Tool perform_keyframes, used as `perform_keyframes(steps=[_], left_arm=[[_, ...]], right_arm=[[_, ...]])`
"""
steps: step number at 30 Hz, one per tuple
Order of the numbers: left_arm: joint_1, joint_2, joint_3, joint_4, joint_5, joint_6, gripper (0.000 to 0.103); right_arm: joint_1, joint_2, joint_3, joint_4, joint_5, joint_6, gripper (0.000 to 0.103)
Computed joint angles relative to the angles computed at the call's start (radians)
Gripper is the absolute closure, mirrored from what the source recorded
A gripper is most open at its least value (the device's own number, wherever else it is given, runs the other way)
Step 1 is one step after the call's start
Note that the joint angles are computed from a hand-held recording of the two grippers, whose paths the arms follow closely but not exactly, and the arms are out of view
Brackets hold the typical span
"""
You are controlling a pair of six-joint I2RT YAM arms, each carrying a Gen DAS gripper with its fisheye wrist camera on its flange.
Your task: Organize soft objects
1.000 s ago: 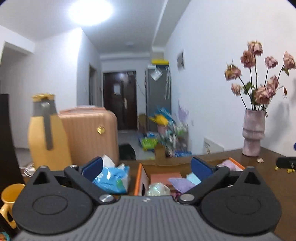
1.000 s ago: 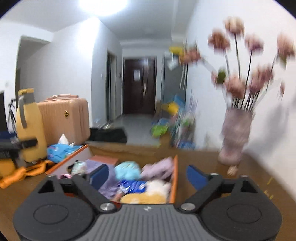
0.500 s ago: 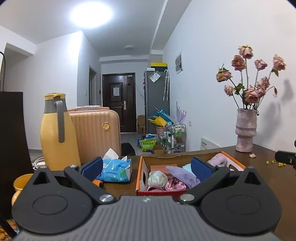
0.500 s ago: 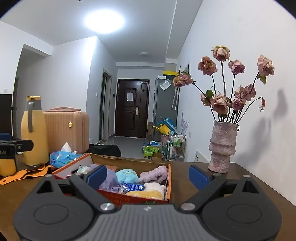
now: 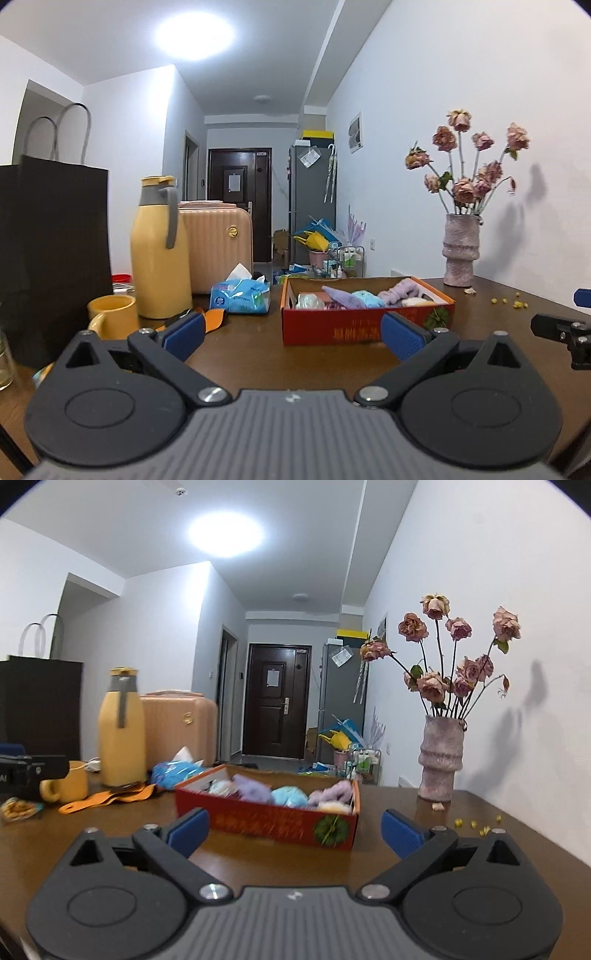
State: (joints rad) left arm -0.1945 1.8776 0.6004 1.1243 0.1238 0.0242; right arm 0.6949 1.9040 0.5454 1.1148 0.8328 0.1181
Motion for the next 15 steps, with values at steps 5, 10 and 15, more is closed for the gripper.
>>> perform_keyframes(steps=[5, 10, 15], left_arm=[[0.024, -0.045, -0.216, 0.151, -0.019, 0.018, 0.0], [0.042, -0.091, -0.351, 0.201, 0.026, 0.014, 0.0], [0.019, -0.12, -0.348, 0.173, 0.012, 0.006, 0.0]], right_arm=[[0.195, -0.032, -0.064, -0.165, 0.217, 0.24, 0.0], [0.349, 0.005, -0.072, -0.21, 0.297, 0.391, 0.0], [0.376, 0.038, -0.023, -0.211, 0.333, 0.345, 0.0]])
